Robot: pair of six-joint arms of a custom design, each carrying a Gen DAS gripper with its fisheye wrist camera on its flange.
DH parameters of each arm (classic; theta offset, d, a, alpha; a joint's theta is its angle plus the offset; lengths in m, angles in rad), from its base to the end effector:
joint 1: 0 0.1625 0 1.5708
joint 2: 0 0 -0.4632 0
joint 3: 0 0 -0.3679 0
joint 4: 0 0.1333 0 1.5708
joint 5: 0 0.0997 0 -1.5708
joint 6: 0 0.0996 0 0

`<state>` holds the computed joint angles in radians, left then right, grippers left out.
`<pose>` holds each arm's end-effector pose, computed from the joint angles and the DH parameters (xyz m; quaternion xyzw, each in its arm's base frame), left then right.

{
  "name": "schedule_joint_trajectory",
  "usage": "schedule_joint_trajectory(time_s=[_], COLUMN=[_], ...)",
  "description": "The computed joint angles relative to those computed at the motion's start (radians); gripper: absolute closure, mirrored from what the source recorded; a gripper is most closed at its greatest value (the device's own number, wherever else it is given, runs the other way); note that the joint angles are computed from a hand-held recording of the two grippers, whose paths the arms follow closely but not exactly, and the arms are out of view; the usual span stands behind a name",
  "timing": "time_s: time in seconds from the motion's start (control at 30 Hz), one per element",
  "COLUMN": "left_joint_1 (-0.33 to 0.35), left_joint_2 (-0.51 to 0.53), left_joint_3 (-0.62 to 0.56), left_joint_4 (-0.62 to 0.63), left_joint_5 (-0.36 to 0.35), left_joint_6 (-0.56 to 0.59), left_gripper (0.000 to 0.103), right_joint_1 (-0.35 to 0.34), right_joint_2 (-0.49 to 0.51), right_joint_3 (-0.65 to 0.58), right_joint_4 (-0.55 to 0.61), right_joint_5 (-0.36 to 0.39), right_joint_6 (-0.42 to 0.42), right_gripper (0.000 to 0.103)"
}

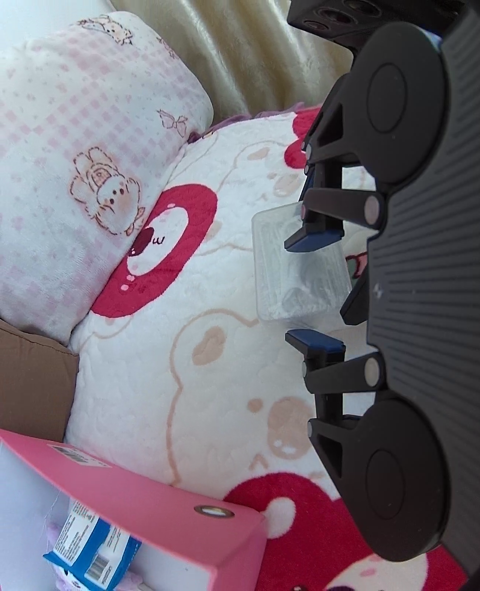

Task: Organize objects
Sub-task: 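Carry the floss-pick box with the left tool toward the pink box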

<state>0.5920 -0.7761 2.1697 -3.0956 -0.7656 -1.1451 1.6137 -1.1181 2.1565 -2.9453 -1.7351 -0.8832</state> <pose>-0.3032 -0.4510 0.0694 -0.1018 0.9128 -0.3708 0.1378 0.1390 -0.5104 0.2022 0.4266 -0.8852 0.1192 0.1419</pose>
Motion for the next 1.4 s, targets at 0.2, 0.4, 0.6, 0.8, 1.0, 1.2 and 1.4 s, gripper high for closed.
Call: schedule_joint_trajectory(time_s=[0.2, 0.4, 0.6, 0.8, 1.0, 1.2, 1.4], left_joint_1=[-0.056, -0.109, -0.162, -0.203, -0.238, -0.280, -0.305], left_joint_2=[-0.050, -0.109, -0.161, -0.208, -0.240, -0.289, -0.358], left_joint_3=[0.033, 0.055, 0.085, 0.131, 0.161, 0.198, 0.214], left_joint_4=[0.047, 0.140, 0.225, 0.237, 0.310, 0.427, 0.603], left_joint_5=[0.019, 0.060, 0.087, 0.092, 0.116, 0.175, 0.207], left_joint_6=[-0.040, -0.085, -0.140, -0.169, -0.255, -0.350, -0.482], left_gripper=[0.060, 0.059, 0.059, 0.057, 0.055, 0.052, 0.052], right_joint_1=[0.022, 0.027, 0.049, 0.062, 0.097, 0.107, 0.142], right_joint_2=[-0.062, -0.139, -0.169, -0.202, -0.188, -0.182, -0.141], right_joint_3=[0.023, 0.069, 0.118, 0.183, 0.217, 0.226, 0.239], right_joint_4=[0.054, 0.096, 0.033, -0.057, -0.118, -0.086, -0.131], right_joint_5=[0.015, 0.076, 0.084, 0.114, 0.096, 0.139, 0.146], right_joint_6=[0.063, 0.088, 0.067, 0.060, 0.072, 0.054, 0.082], right_gripper=[0.006, 0.007, 0.018, 0.026, 0.028, 0.031, 0.032])
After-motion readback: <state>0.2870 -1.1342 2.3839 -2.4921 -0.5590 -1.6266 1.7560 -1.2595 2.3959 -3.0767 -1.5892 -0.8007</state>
